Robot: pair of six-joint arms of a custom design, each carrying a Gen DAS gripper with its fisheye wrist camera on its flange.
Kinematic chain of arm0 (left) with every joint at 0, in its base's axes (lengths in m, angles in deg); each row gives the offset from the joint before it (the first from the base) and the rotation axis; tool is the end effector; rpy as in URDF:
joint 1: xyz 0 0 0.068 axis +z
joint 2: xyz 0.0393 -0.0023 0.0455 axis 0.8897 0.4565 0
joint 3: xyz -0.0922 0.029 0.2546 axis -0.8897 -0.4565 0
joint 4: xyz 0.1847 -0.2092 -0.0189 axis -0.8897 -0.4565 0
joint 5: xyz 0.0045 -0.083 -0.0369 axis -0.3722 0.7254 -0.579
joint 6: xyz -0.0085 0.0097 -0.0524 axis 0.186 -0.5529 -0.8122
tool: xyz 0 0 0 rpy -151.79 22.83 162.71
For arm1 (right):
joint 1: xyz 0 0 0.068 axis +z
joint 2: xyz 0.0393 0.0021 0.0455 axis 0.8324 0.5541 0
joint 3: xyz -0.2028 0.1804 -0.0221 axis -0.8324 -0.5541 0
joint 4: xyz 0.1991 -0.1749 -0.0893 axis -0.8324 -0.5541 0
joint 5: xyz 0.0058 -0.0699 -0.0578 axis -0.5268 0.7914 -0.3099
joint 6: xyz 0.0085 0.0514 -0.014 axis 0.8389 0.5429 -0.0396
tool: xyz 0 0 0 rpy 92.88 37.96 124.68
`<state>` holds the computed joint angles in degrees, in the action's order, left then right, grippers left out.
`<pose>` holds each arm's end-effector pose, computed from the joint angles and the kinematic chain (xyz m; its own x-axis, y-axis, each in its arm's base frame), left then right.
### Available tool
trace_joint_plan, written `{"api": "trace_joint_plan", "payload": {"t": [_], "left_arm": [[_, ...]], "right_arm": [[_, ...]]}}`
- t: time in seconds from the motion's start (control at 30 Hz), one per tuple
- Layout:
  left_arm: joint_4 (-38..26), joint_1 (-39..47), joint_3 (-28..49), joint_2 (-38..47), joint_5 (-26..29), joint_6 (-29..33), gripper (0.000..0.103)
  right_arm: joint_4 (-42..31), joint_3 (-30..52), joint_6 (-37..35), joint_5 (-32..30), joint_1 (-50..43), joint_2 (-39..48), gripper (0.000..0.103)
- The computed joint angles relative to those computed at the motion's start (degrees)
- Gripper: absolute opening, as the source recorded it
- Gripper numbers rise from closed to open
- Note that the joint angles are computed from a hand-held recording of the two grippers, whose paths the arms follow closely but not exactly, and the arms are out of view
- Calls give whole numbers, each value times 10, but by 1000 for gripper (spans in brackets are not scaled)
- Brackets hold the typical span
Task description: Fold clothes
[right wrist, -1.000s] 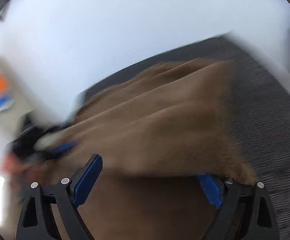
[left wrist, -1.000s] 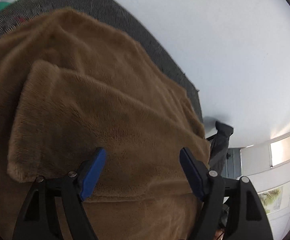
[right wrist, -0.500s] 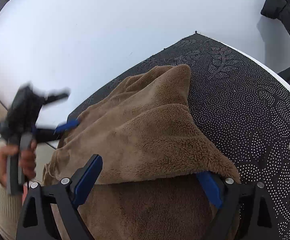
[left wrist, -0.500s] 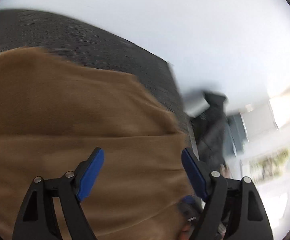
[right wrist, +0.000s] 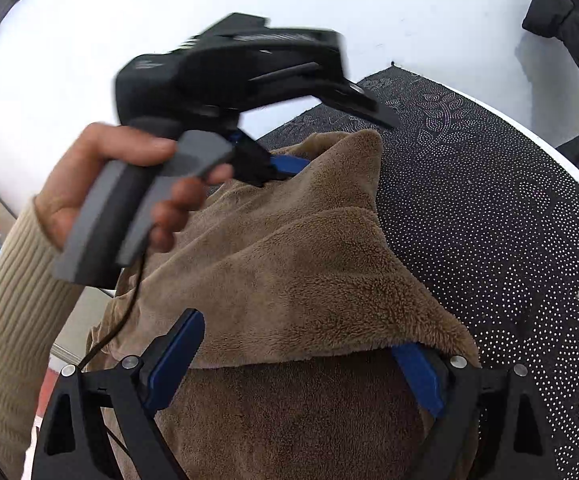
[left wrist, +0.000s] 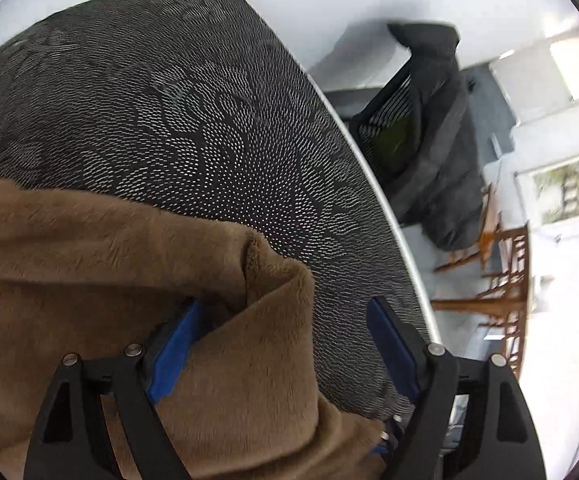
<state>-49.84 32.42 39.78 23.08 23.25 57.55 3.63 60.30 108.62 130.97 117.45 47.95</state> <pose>0.2725 -0.1795 0.3286 -0.6984 0.6954 -0.1696 0.6843 0.5792 -0.4431 0.0952 0.1218 0.1784 -0.4598 0.6711 -0.5816 0.3901 0.7410 0.5466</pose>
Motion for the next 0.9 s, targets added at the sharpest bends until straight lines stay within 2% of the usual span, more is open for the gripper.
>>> {"api": "trace_joint_plan", "payload": {"t": [0.03, 0.07, 0.1, 0.17, 0.27, 0.3, 0.4, 0.43, 0.53, 0.63, 0.73, 0.8, 0.9], "left_arm": [[11, -8, -3, -3, -16, -4, 62], [20, -4, -3, -7, -18, -9, 32], [29, 2, -4, -12, -19, -13, 15], [48, 22, -9, -25, -7, -23, 15], [73, 66, -11, -40, 60, -38, 11], [83, 80, -12, -47, 87, -40, 1], [118, 106, -5, -59, 163, -62, 1], [128, 99, -7, -61, 165, -71, 1], [85, 80, 29, -31, 108, -69, 1], [58, 79, 37, -13, 73, -54, 2], [26, 83, 32, -1, 41, -22, 15], [19, 81, 18, 2, 25, -9, 29], [1, 71, 8, 8, 26, 13, 32]], "right_arm": [[0, -1, 0, 1, 1, -1, 94], [0, -1, 1, 1, 1, -2, 94], [0, -2, 1, 1, 2, -4, 94], [1, -4, 3, 2, 4, -6, 94], [0, -2, 3, 2, 4, -2, 94], [-1, -1, 4, 2, 4, 0, 94], [-8, 12, 9, 1, 4, 23, 94], [-11, 18, 10, 0, 3, 34, 94], [-17, 24, 16, 2, 5, 45, 94], [-19, 22, 23, 6, 12, 41, 94], [-11, 23, 24, 7, 13, 51, 94], [-2, 20, 9, 0, 1, 47, 94], [5, 18, -5, -6, -11, 43, 94]]}}
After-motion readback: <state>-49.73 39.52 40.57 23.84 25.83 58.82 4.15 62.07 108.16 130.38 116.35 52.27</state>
